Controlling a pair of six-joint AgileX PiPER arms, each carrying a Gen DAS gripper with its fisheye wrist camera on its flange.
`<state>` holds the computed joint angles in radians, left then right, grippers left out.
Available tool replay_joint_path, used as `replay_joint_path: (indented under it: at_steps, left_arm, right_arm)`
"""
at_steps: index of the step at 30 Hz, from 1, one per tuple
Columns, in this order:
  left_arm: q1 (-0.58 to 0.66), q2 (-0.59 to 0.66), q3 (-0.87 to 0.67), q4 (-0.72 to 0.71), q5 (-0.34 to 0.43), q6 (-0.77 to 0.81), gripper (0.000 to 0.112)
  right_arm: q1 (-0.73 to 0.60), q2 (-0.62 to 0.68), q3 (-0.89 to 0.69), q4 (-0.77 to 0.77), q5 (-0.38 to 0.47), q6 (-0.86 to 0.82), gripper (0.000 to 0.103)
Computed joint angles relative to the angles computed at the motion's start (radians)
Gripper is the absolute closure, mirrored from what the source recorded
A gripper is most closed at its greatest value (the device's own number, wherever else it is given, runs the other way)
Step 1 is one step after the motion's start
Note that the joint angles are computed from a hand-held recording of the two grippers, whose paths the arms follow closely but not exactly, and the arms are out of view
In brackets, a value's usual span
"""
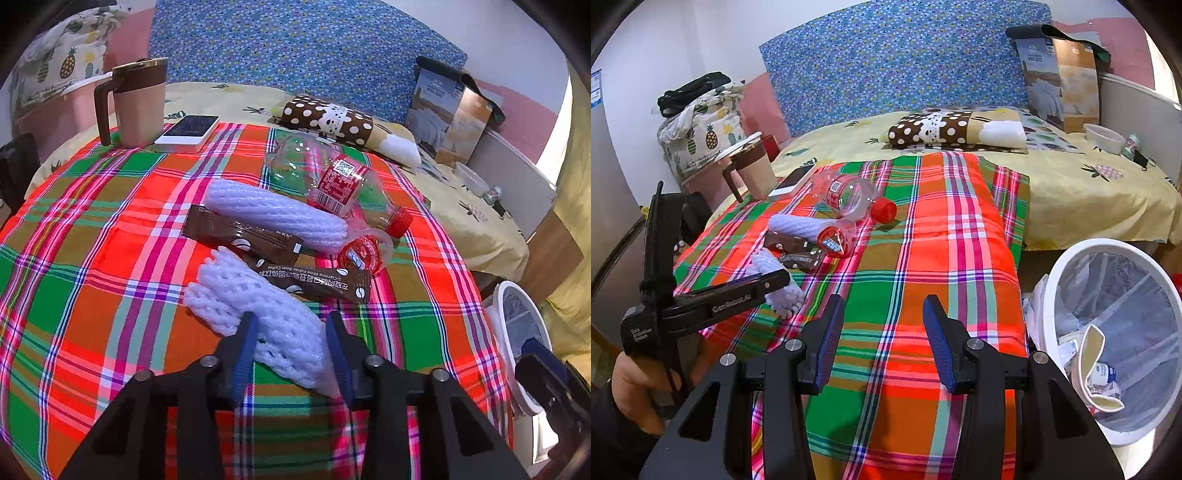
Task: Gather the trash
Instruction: 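Move both grippers back to the bed, lowering the left onto a white foam net, then grasp the white foam net with the left gripper while the right grasps a brown snack packet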
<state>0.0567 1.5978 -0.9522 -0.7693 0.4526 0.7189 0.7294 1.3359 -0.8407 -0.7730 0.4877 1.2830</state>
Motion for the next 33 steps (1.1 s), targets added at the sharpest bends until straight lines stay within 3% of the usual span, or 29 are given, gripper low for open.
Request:
replay_joint_path:
  at_steps: [4,7,13,19,26,33]
  left_arm:
    - [0.055,-0.019,0.012,-0.077,0.052,0.138,0.099]
    - [0.095,-0.042,0.022,-0.115,0.088,0.22,0.101]
    - [0.194,-0.101,0.035,-0.17,0.165,0.389,0.101]
    - [0.268,-0.104,-0.004,-0.124,0.235,0.468,0.101]
    - [0.283,-0.058,-0.024,-0.099,0.255,0.498,0.101]
    - [0.296,-0.004,-0.051,-0.101,0.262,0.465,0.095]
  right_arm:
    - [-0.002,0.009,-0.008,0.014,-0.004,-0.014,0.056]
    - [-0.001,0.021,-0.018,0.026,-0.009,-0.033,0.056]
    - [-0.006,0.053,-0.049,0.068,-0.034,-0.095,0.056]
    - [-0.014,0.116,-0.103,0.147,-0.062,-0.206,0.056]
    - [-0.058,0.237,-0.22,0.402,-0.087,-0.525,0.056]
    - [-0.104,0.368,-0.354,0.594,-0.047,-0.783,0.056]
